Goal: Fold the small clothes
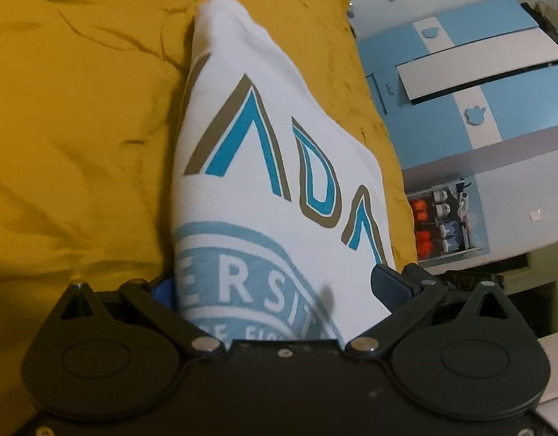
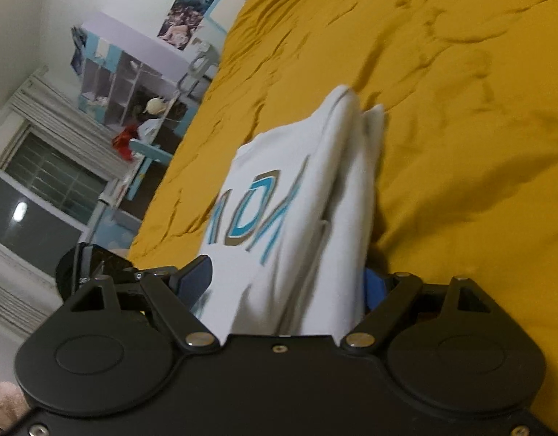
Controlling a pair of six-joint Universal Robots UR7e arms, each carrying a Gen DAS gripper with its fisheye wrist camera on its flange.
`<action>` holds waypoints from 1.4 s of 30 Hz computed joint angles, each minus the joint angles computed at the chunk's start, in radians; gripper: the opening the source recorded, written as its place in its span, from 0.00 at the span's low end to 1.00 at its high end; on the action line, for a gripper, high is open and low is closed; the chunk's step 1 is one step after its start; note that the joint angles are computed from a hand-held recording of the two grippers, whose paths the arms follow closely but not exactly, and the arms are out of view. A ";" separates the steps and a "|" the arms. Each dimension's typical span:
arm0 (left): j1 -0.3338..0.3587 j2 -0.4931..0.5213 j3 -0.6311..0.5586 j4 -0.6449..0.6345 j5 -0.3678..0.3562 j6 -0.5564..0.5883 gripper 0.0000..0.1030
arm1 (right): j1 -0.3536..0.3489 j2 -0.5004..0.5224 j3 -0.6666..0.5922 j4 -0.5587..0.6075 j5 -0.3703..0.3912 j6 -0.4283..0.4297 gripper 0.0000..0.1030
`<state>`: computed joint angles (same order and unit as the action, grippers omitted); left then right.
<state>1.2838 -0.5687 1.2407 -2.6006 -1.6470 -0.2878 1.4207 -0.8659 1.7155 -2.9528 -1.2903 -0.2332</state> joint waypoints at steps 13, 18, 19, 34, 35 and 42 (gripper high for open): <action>-0.023 0.003 -0.008 0.005 0.083 -0.023 0.34 | 0.057 0.039 -0.030 -0.051 -0.162 0.057 0.48; -0.044 -0.026 0.021 -0.013 0.116 -0.019 0.29 | 0.084 0.020 -0.004 -0.114 -0.186 0.073 0.34; -0.048 -0.036 0.027 -0.018 0.114 -0.016 0.28 | 0.091 0.016 -0.002 -0.122 -0.186 0.074 0.33; -0.063 -0.332 0.191 -0.057 0.227 0.106 0.26 | 0.265 0.149 -0.190 -0.116 -0.140 0.073 0.31; -0.056 -0.350 0.195 -0.048 0.234 0.113 0.27 | 0.271 0.169 -0.211 -0.112 -0.133 0.077 0.31; 0.022 -0.367 0.193 -0.016 0.252 0.132 0.28 | 0.271 0.310 -0.349 -0.054 -0.144 0.081 0.31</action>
